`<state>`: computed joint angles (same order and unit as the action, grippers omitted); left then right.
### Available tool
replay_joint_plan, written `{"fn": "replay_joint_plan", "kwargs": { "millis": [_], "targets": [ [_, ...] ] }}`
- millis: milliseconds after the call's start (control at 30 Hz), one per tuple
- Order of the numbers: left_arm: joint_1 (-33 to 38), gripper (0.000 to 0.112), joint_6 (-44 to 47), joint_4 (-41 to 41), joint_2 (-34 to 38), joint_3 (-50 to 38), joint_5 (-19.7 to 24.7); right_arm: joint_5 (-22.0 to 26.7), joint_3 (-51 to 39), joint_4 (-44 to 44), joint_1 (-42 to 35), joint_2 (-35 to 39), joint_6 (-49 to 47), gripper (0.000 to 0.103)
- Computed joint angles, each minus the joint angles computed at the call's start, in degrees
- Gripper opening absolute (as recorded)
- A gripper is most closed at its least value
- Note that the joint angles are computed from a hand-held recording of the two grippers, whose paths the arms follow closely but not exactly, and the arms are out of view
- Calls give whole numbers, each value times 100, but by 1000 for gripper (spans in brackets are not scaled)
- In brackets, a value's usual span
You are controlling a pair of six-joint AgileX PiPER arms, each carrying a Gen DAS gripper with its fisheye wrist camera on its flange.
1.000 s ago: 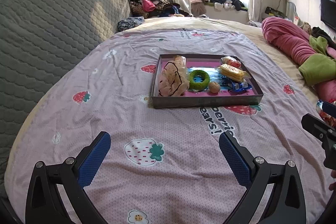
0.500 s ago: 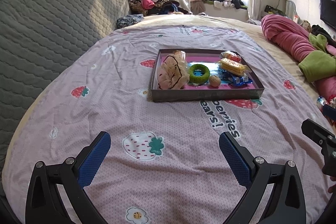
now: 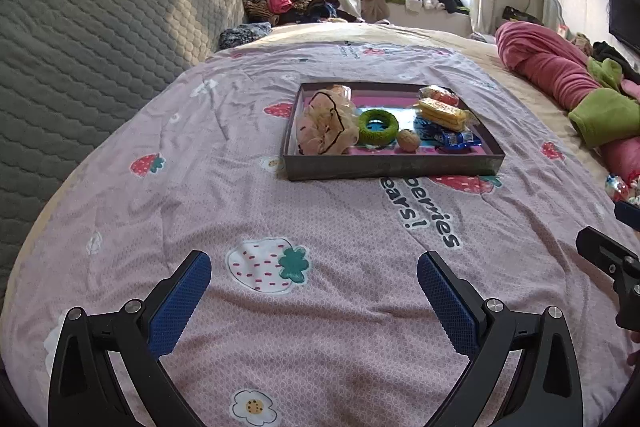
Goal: Organize objects
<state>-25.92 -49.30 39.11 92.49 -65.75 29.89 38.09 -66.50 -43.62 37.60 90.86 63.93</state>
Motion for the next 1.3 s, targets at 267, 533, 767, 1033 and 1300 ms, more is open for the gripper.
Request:
{"fn": "replay_joint_plan", "kwargs": {
  "millis": [267,533,767,1033,1300],
  "targets": [
    [1,103,-181,146,59,108,-92,-77,197,-218,22,-26,272,102],
    [9,103,-434,396,106,244,-202,-179,407,-360,55,-50,504,102],
    [23,103,-509,485,133,324,-257,-218,496,-425,26,-63,633,102],
    [156,103,-336,295,178,324,-378,-274,535,-558,43,-21,784,102],
    [252,103,-374,272,180,387,-471,-325,642,-749,52,-30,978,103]
  ]
}}
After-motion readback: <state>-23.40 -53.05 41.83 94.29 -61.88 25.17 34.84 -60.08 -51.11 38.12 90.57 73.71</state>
